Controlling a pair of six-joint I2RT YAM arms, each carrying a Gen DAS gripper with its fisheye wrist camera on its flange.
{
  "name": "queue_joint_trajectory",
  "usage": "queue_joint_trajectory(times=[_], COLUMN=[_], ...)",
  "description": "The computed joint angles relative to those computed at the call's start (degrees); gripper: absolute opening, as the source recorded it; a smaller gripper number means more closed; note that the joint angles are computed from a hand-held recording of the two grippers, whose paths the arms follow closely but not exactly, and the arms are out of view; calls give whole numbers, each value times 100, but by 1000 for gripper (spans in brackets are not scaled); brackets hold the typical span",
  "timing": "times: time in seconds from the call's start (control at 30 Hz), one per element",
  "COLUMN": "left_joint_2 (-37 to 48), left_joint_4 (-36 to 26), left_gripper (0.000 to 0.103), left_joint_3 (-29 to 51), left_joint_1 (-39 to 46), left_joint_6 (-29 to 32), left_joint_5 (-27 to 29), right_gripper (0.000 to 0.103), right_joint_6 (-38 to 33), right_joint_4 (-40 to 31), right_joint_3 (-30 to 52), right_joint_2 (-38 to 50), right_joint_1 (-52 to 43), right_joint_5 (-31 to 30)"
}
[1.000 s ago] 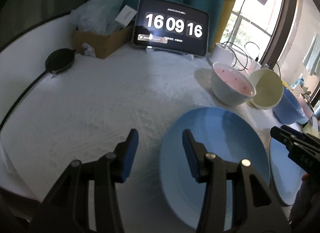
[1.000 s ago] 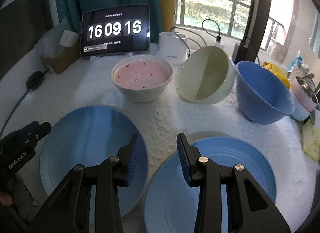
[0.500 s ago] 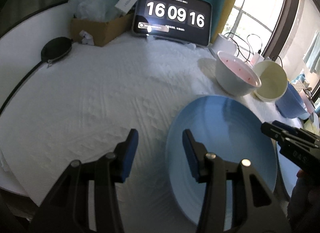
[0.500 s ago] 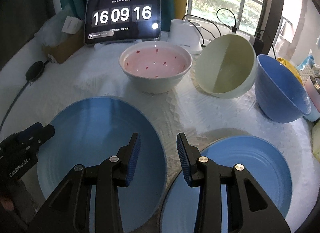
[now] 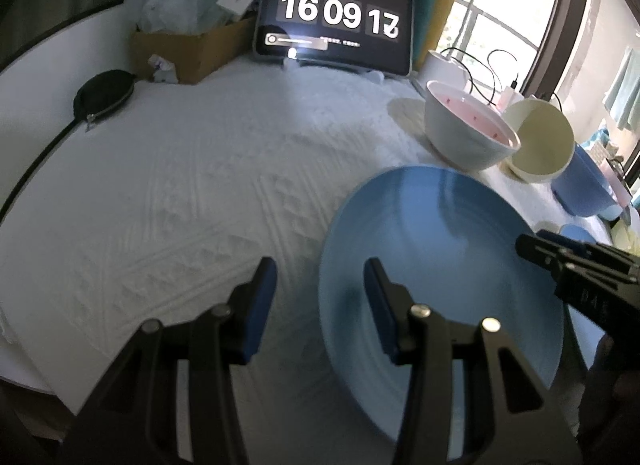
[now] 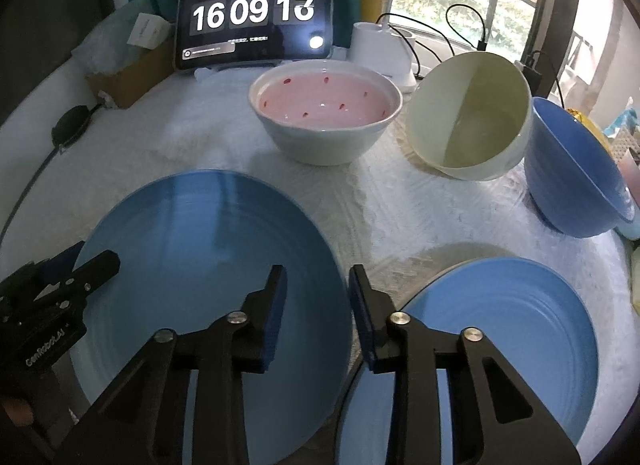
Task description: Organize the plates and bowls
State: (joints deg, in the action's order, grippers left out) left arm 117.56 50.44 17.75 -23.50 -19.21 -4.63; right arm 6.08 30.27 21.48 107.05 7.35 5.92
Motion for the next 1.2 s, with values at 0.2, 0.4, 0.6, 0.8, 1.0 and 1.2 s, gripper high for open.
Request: queue_joint_trajectory(times=[0.2,0.4,0.6,0.8,1.0,1.2], left_joint_2=[25,-71,-274,-628,-1041,-1516], left_joint_4=[111,237,342,362,278,130], left_gripper=[39,33,33,33,33,33], left_joint_3=[-43,-160,-347,-545,-703,-853], left_joint_1=[-122,-86,-163,-311,-493,-750], left_joint_6=[49,117,86,41,18,-10], left_joint_5=[-62,-99,-158,-239,-365,-589], right_gripper=[13,12,12,12,12,11], right_joint_6=[-16,13,44,42,16,-24], right_joint_4=[30,39,6,-103,-231,-371], right_joint_3=[-91,-236,-421,-639,-886,-1148], right_joint_2=[-96,-292,-650,-1107,-1669,-2296], right_joint_1=[113,140,136,93,11,-73], right_joint_5=[42,45,58,89,96,94])
